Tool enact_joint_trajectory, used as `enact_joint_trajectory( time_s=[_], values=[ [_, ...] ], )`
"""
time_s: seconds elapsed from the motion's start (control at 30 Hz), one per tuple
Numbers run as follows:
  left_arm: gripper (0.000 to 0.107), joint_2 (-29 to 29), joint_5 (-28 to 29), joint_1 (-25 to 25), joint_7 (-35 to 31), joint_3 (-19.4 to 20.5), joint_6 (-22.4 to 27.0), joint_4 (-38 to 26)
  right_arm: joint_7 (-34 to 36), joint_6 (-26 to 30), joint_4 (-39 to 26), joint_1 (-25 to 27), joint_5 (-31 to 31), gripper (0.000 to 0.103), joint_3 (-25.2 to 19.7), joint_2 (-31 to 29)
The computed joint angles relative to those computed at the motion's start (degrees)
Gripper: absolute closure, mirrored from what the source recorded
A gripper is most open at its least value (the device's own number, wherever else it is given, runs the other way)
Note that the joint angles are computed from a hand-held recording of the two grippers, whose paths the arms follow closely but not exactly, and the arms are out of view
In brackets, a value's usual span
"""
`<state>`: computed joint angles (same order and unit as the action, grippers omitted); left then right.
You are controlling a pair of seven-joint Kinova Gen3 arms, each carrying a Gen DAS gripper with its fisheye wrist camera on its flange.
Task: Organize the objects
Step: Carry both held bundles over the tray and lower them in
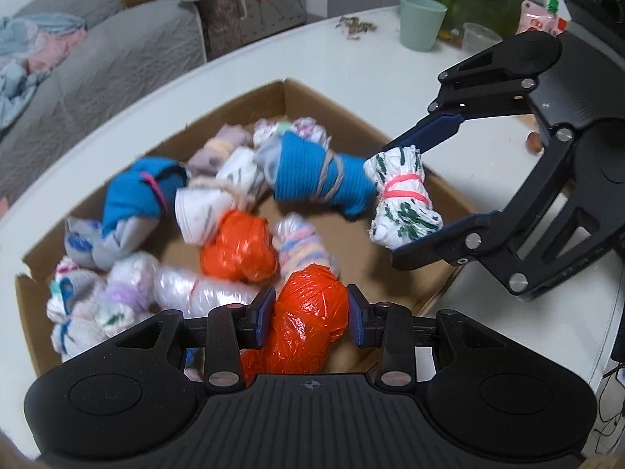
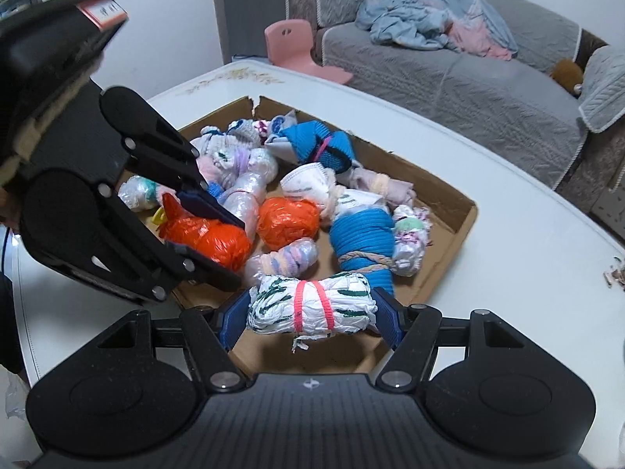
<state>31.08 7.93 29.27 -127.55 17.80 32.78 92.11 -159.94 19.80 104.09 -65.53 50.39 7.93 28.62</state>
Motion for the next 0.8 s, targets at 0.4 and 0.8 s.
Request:
enact_joint_trajectory(
  time_s=[0.4, 0.8],
  values=[
    [0.062, 1.46, -0.44, 2.01, 8.29, -2.95, 0.93, -0.18, 12.81, 4.66, -5.77, 5.34, -12.67, 0.04, -5.66, 3.88],
    [0.05, 0.95, -3.07, 3.46, 12.95, -3.41, -1.1, 0.91, 15.98, 9.02, -8.62, 4.71, -16.14, 0.039, -5.52, 5.39]
  ],
)
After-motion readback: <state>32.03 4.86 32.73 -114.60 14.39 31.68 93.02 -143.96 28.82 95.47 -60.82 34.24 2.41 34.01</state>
